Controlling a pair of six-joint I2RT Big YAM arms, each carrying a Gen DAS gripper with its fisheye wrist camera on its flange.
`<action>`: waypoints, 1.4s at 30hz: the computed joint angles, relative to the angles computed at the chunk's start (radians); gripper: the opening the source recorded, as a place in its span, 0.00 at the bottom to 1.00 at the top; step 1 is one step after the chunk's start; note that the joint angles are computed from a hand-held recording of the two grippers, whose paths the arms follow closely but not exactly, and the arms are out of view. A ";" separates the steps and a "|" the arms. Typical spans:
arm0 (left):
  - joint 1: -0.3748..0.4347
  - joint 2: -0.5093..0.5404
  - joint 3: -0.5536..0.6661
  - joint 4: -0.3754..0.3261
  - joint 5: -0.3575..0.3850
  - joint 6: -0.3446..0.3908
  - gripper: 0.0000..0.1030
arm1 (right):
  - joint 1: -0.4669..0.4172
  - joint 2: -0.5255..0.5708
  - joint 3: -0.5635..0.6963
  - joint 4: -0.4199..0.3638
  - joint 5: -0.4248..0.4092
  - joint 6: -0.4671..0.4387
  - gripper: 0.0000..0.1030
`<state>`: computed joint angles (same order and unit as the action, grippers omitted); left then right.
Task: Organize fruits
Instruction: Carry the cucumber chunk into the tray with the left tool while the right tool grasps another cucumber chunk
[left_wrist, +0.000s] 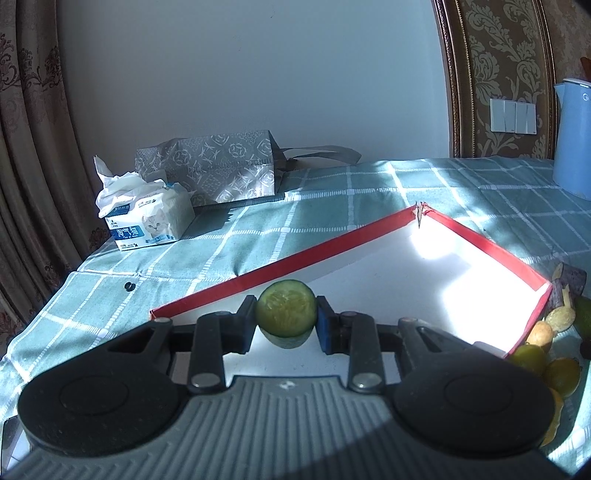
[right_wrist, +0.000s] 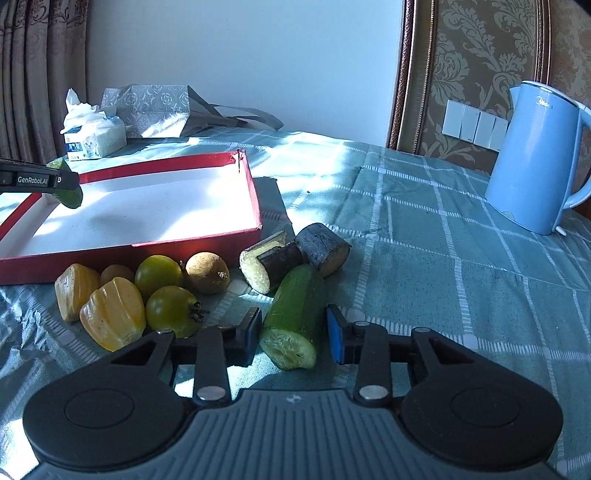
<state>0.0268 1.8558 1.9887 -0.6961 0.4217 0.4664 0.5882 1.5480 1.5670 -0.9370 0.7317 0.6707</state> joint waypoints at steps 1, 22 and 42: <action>-0.001 0.003 0.003 0.001 -0.002 -0.002 0.29 | 0.000 -0.006 -0.005 0.002 0.002 0.003 0.33; -0.022 0.040 0.029 0.021 -0.068 -0.005 0.29 | 0.091 -0.123 -0.063 0.144 0.109 -0.077 0.31; 0.113 -0.192 -0.293 0.383 0.000 -0.262 0.98 | -0.016 0.056 0.139 0.286 -0.118 -0.277 0.31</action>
